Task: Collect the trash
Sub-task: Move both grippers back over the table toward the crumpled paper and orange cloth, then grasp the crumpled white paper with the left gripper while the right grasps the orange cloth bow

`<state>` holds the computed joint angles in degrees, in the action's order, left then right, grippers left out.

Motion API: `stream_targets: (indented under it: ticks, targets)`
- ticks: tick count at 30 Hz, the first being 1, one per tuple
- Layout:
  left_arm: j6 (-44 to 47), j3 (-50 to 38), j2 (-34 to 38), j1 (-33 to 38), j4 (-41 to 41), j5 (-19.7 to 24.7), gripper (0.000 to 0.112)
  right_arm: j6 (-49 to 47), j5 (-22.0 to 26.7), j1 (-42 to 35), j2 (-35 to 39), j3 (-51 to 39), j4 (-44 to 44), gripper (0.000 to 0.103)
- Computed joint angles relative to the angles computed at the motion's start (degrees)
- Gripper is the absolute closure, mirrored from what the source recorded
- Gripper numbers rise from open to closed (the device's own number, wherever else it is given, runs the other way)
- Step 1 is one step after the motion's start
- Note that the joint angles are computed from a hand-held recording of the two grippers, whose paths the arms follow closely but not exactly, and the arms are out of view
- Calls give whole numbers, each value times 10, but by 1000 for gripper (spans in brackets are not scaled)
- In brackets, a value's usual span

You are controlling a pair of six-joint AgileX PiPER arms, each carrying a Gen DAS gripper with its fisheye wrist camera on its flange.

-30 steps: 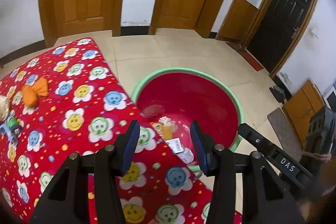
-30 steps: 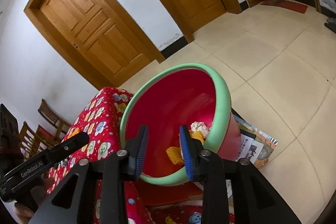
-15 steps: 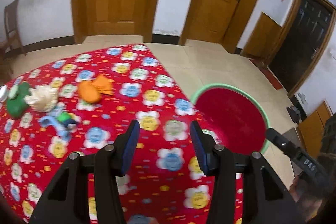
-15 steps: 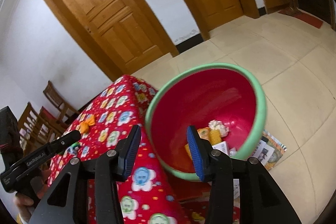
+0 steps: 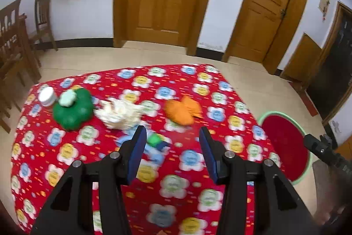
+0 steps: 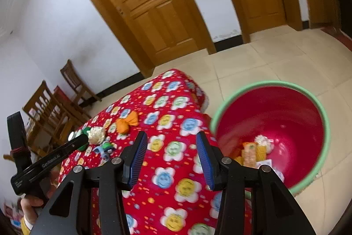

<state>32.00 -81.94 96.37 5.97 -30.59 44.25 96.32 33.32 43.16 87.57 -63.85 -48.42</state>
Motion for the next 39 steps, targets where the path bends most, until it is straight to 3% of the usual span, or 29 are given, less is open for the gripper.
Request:
stream_targets:
  ticks: [9, 14, 18, 22, 24, 30, 39]
  targets:
    - [-6, -89, 84, 44, 24, 16, 63, -233, 16, -20, 144, -196, 175, 56]
    - [-11, -141, 142, 48, 25, 29, 63, -309, 47, -24, 225, -306, 224, 56]
    - [-16, -163, 172, 45, 24, 26, 63, -347, 65, -31, 282, -379, 248, 56]
    - [-17, -159, 185, 39, 26, -1, 63, -371, 69, -39, 329, -430, 267, 55]
    - [-18, -158, 191, 37, 29, -13, 63, -382, 71, -43, 347, -451, 276, 49]
    - [-37, -148, 203, 39, 24, -48, 63, -414, 89, -50, 404, -523, 296, 48]
    - [-29, -160, 221, 51, -15, -37, 60, -467, 149, -52, 494, -656, 333, 48]
